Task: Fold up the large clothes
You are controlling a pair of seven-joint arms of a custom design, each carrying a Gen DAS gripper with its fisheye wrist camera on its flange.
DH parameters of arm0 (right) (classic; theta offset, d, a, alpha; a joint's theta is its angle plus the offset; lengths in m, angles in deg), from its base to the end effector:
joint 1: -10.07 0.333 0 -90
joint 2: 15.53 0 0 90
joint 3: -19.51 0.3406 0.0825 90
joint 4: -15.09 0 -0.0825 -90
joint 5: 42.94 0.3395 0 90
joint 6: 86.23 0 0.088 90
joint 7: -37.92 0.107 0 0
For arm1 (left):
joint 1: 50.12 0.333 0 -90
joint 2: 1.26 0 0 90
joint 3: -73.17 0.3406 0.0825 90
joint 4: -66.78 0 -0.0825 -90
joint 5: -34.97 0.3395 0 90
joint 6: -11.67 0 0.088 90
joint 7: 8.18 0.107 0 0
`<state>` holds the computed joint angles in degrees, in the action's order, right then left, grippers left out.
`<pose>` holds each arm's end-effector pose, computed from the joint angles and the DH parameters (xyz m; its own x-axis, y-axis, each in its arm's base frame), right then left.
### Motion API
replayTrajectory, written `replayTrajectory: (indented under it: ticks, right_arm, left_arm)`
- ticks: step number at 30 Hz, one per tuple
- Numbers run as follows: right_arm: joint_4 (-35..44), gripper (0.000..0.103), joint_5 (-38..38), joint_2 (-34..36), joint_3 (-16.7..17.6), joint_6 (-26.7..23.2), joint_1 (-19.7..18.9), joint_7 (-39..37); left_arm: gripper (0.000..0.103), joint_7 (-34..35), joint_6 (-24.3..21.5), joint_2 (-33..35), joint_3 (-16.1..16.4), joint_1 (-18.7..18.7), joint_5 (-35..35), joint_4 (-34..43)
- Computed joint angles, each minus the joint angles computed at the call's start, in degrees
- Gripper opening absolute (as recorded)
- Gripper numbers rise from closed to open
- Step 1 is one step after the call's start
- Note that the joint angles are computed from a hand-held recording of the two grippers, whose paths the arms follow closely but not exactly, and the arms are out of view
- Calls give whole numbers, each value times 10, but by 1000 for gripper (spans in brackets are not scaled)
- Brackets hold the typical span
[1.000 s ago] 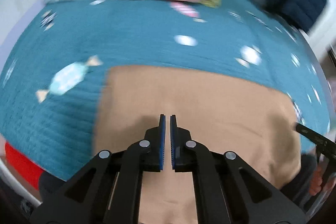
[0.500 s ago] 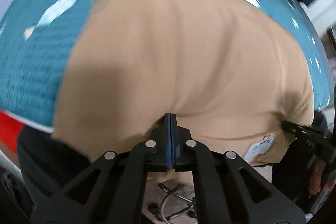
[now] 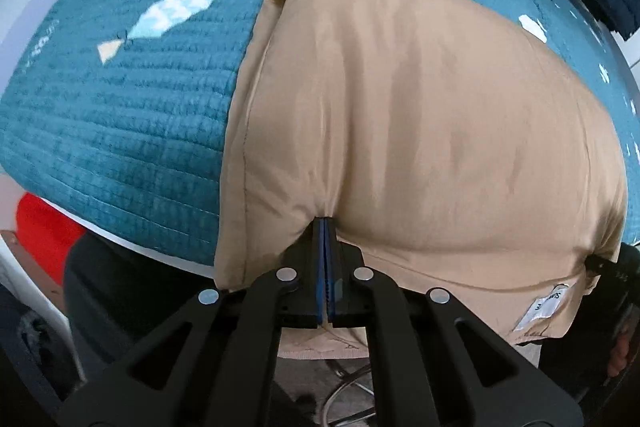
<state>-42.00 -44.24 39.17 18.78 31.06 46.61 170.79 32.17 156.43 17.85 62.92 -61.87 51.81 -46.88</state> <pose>0.6223 0.4524 0.3151 -0.1057 -0.9935 -0.0420 -0.9898 0.1092 -0.0915 0.5606 -0.2208 0.3742 0.2665 -0.9625 0.0506 -0.9298 -0.2706 -0.2497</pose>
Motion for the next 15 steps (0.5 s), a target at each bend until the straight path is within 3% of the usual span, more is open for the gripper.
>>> replayTrajectory:
  ticks: [5, 7, 9, 11, 12, 13, 15]
  right_arm:
    - [-54, 4, 19, -39, 8, 37, -11, 4]
    - [-102, 7, 26, -74, 14, 77, -21, -9]
    - [-133, 23, 23, -99, 11, 115, -21, -13]
    - [-160, 61, 16, -120, 4, 140, -21, -12]
    - [-177, 65, 12, -134, 1, 157, -20, -9]
    - [-178, 71, 8, -139, -1, 156, -19, -5]
    - [-161, 85, 2, -134, -3, 160, -19, -3]
  left_arm:
    - [3, -3, -17, -19, 2, -1, 4, -9]
    - [3, -18, -43, -18, 5, -11, 19, 9]
    - [8, -24, -52, -26, 3, -16, 29, 13]
    - [20, -37, -68, -17, 5, -26, 49, 39]
    - [30, -42, -69, -19, 6, -31, 62, 44]
    - [48, -47, -70, -21, 7, -35, 73, 49]
    - [58, -71, -69, -25, 12, -47, 110, 59]
